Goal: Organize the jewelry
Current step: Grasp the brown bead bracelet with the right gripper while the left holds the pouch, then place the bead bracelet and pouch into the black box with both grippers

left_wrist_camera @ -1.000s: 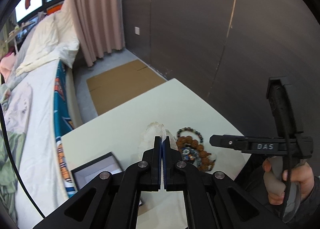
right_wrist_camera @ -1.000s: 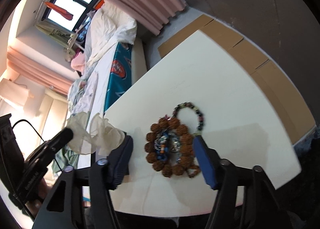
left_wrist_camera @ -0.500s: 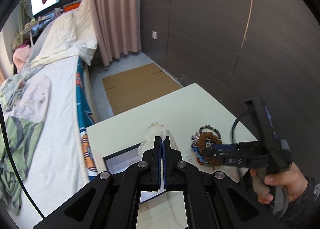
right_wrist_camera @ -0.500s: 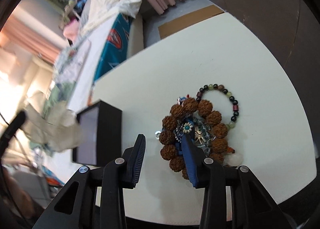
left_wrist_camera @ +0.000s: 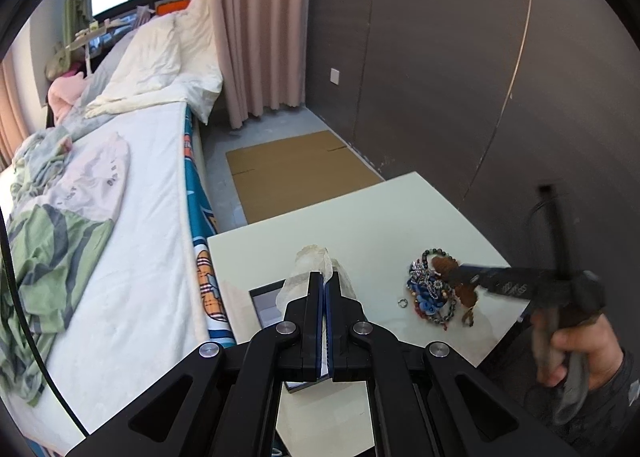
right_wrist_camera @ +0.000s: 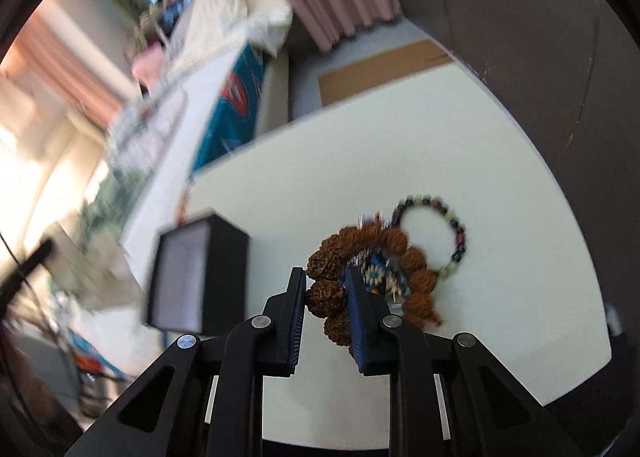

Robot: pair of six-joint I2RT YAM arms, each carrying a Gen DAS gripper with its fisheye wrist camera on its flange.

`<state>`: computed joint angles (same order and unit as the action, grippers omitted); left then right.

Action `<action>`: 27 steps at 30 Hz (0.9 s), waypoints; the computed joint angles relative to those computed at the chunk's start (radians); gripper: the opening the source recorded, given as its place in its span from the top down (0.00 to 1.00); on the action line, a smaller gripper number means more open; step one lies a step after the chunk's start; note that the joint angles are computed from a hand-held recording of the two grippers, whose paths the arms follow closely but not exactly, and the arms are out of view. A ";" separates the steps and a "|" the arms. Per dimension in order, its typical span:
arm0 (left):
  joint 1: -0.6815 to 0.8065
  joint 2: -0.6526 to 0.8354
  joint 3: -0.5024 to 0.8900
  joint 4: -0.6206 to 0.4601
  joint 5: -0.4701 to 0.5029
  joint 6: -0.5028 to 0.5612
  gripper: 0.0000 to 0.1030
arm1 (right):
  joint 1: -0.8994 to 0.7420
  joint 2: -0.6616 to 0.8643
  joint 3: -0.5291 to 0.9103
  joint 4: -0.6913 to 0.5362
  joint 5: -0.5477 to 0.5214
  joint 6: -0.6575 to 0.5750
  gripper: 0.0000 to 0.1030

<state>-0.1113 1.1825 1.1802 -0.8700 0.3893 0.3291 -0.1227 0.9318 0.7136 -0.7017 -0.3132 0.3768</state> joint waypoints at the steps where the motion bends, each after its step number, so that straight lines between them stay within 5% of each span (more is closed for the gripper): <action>1: 0.004 -0.001 0.004 -0.001 0.004 -0.005 1.00 | -0.047 -0.025 0.005 -0.011 -0.044 -0.007 0.79; 6: 0.085 0.003 0.023 -0.013 0.070 0.008 1.00 | -0.088 -0.046 0.078 -0.047 -0.154 -0.005 0.79; 18: 0.250 0.008 0.044 -0.054 0.141 0.074 1.00 | 0.335 0.117 0.333 0.020 0.024 0.115 0.79; 24: 0.302 0.016 0.049 -0.075 0.138 0.108 1.00 | 0.457 0.242 0.348 0.115 0.073 0.129 0.78; 27: 0.295 0.022 0.049 -0.079 0.123 0.108 1.00 | 0.455 0.299 0.329 0.126 0.009 0.124 0.49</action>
